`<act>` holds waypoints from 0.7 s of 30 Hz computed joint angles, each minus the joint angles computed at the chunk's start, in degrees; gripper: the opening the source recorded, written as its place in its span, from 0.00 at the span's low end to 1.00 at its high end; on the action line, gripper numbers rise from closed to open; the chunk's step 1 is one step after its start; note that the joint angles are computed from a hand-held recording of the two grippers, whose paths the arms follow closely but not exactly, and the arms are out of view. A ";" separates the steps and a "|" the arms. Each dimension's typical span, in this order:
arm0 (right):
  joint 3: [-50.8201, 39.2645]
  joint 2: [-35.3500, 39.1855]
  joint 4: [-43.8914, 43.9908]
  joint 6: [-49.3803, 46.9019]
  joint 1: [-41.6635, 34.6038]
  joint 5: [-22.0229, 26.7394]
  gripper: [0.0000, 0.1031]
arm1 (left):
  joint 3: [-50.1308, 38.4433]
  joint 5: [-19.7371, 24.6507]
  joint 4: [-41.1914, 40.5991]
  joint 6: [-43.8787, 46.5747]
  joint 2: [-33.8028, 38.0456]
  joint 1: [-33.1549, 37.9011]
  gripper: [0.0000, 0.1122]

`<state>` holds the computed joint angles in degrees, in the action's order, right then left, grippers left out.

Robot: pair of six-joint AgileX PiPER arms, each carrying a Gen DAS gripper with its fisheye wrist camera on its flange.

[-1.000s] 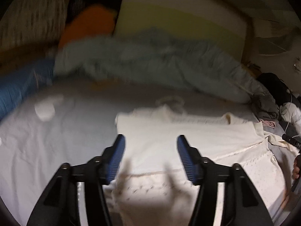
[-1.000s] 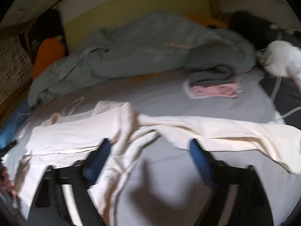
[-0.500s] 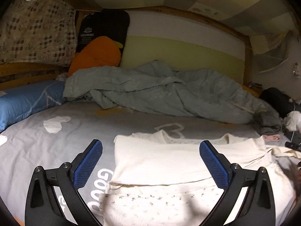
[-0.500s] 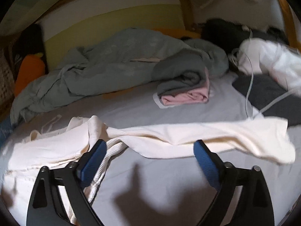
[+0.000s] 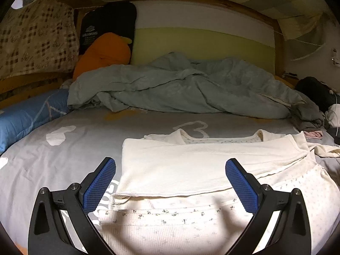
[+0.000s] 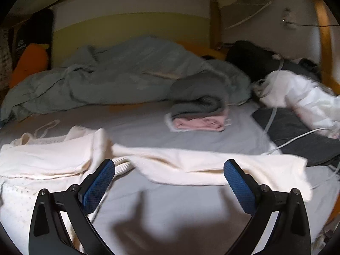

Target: Fold small clothes

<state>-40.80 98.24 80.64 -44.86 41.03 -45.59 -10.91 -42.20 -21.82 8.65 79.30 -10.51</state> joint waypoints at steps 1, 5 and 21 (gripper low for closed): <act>0.19 -1.43 2.43 -2.34 -0.64 0.77 0.99 | 0.05 -0.25 -0.33 0.15 0.09 -0.15 0.92; 6.12 -7.40 3.74 2.15 -4.62 4.18 0.99 | 0.76 -2.86 -3.91 2.94 0.40 -2.93 0.92; 17.86 -14.72 -2.53 20.35 -35.60 24.25 0.12 | 1.52 -4.16 -8.36 5.68 -0.66 -6.26 0.92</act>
